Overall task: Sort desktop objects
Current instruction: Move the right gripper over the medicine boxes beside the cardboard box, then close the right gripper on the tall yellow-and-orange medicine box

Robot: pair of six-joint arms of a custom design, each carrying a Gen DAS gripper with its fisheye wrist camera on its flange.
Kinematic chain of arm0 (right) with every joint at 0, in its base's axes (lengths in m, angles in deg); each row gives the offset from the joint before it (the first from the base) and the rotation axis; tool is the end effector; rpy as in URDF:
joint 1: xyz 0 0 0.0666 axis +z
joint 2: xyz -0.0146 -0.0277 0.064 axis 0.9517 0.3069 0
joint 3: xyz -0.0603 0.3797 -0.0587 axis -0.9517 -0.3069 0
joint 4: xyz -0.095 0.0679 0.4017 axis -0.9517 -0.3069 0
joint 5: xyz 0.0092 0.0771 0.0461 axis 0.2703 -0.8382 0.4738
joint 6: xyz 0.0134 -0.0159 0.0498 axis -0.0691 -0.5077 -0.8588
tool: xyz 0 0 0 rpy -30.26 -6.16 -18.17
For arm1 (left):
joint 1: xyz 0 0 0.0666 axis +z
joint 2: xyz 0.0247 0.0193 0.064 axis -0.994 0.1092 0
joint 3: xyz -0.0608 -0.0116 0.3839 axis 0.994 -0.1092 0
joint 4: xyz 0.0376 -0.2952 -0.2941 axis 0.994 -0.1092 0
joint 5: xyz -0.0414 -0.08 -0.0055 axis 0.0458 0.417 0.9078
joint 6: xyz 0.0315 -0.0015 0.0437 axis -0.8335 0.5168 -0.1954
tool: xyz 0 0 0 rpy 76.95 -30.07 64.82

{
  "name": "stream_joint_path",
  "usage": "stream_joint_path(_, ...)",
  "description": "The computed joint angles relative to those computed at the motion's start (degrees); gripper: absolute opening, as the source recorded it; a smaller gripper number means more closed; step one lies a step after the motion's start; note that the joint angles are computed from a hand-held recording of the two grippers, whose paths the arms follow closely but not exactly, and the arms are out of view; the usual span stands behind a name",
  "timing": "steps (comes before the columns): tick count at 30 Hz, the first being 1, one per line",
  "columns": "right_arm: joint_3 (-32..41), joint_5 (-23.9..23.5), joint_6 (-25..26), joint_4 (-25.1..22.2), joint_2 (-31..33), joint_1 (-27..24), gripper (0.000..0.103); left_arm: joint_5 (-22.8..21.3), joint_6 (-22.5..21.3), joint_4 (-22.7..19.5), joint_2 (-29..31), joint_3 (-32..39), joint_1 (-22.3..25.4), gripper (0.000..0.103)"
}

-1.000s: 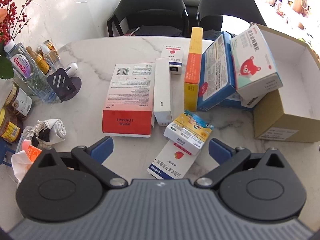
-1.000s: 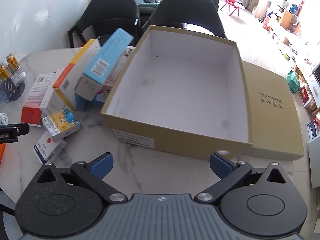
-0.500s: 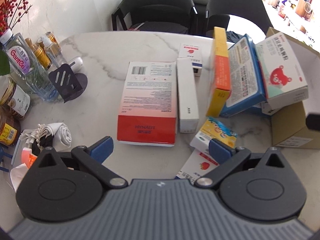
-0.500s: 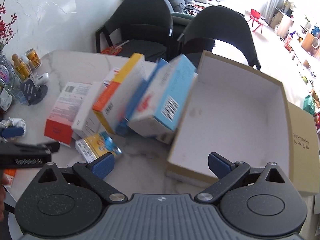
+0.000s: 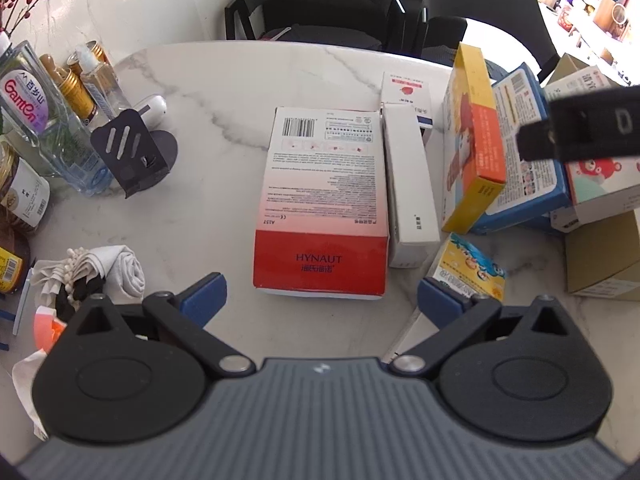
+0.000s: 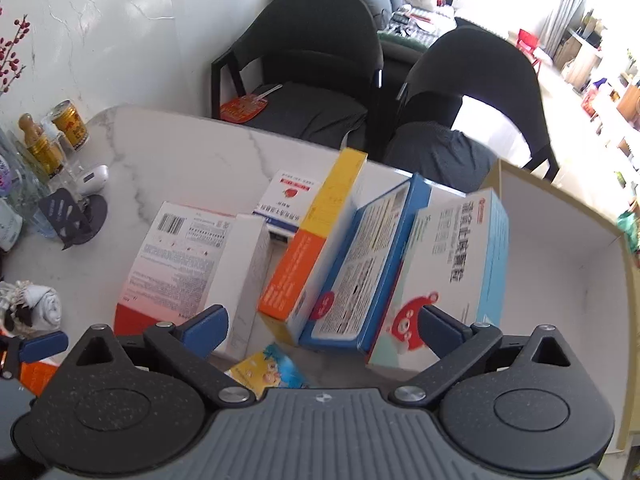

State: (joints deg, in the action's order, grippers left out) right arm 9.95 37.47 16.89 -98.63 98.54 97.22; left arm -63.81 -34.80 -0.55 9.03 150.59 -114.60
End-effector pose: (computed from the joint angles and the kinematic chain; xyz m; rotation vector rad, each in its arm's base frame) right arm 0.4208 0.1802 0.5193 0.4113 2.5677 -0.2276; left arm 0.4481 -0.2673 0.4647 0.6574 2.6104 -0.1432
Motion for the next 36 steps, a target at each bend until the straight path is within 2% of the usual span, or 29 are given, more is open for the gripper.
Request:
stream_joint_path(6,3.23,-0.35,1.03,2.47,4.72,-1.06,0.101,1.73,-0.48,-0.36,1.92,1.49,1.09,0.103)
stream_joint_path(12,6.07,0.12,1.36,0.64,10.75,-2.77,0.09,3.15,-1.04,-0.97,3.25,2.83,2.02,0.103)
stream_joint_path(16,7.35,0.49,0.36,-1.02,13.6,-3.99,0.083,4.34,0.12,-1.71,3.92,4.28,2.74,0.103)
stream_joint_path(22,8.01,-0.3,-1.36,-2.41,15.7,-5.11,0.068,7.34,2.44,-2.74,4.64,5.99,4.04,0.103)
stream_joint_path(27,7.92,1.42,-3.06,-3.42,16.71,-4.95,0.067,5.91,2.65,-4.85,5.48,7.94,4.06,0.103)
stream_joint_path(30,7.67,0.81,-3.63,-3.37,17.27,-5.48,0.057,5.01,3.39,-7.81,6.48,10.37,4.03,0.103)
stream_joint_path(31,7.85,0.49,-3.55,-3.46,17.6,-5.64,0.051,5.26,3.64,-8.14,6.48,10.79,4.14,0.103)
stream_joint_path(36,8.1,-1.76,-3.39,-2.61,18.23,-6.3,0.035,4.18,6.2,-9.46,6.59,13.28,4.29,0.103)
